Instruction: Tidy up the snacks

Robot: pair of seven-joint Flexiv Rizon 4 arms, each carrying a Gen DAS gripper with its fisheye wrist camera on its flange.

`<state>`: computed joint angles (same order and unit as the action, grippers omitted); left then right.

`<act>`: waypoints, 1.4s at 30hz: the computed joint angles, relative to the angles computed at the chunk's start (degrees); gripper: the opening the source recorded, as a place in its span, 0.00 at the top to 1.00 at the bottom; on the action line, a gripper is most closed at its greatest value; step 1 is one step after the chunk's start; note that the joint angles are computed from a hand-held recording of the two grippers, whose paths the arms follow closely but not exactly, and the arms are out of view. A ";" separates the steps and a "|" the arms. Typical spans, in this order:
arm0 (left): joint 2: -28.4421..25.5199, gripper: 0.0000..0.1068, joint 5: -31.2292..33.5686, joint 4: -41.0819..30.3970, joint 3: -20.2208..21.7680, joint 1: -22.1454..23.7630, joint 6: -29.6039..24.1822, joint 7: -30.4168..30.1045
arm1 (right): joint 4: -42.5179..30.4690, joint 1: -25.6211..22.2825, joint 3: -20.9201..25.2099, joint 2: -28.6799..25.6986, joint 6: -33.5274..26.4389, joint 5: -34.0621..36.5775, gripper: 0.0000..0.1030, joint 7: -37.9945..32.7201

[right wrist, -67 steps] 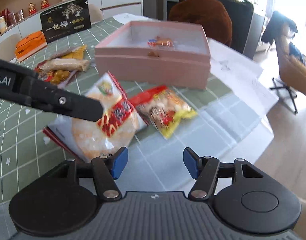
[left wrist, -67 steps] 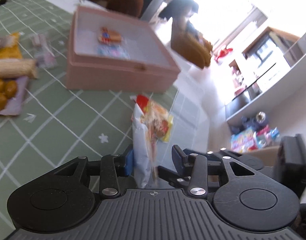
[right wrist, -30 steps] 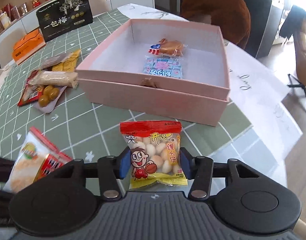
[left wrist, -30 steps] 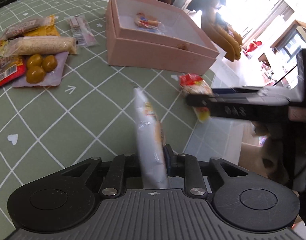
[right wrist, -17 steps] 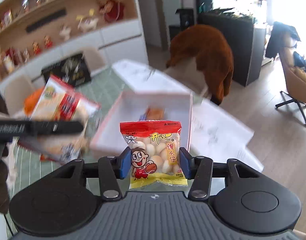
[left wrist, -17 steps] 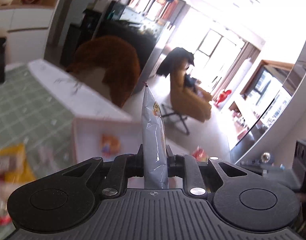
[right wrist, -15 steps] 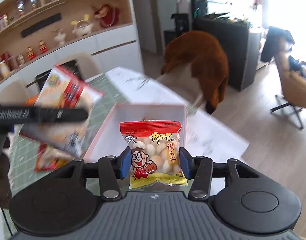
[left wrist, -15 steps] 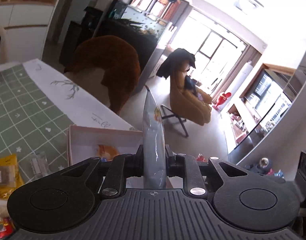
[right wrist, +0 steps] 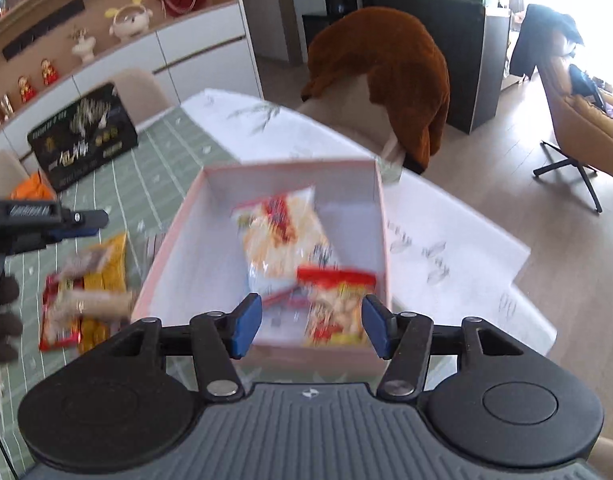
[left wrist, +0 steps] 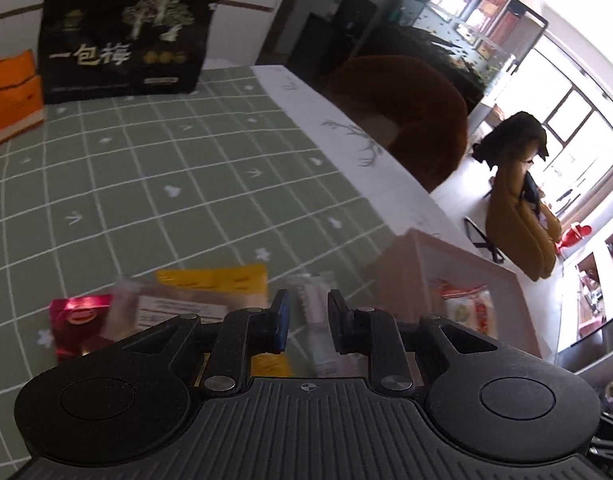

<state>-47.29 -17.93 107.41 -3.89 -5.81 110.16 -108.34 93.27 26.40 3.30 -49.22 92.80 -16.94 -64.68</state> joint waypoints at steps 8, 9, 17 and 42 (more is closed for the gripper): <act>-5.09 0.78 -0.87 -10.14 0.95 -1.69 -7.49 1.26 | 4.06 -1.79 7.12 -0.39 -1.40 -0.50 0.46 -3.01; -6.62 0.78 -1.91 -13.39 3.63 -3.90 -10.15 1.84 | 4.14 -1.26 6.96 -0.51 -2.65 -0.23 0.46 -2.63; -8.31 0.79 3.80 -14.84 1.51 -1.80 -12.24 8.97 | 7.78 4.89 0.94 0.81 -1.71 -0.42 0.46 -1.98; 6.49 0.79 -4.83 23.25 1.38 -3.96 13.29 -9.17 | -6.07 12.94 -1.35 -8.24 -2.84 -2.34 0.60 -5.62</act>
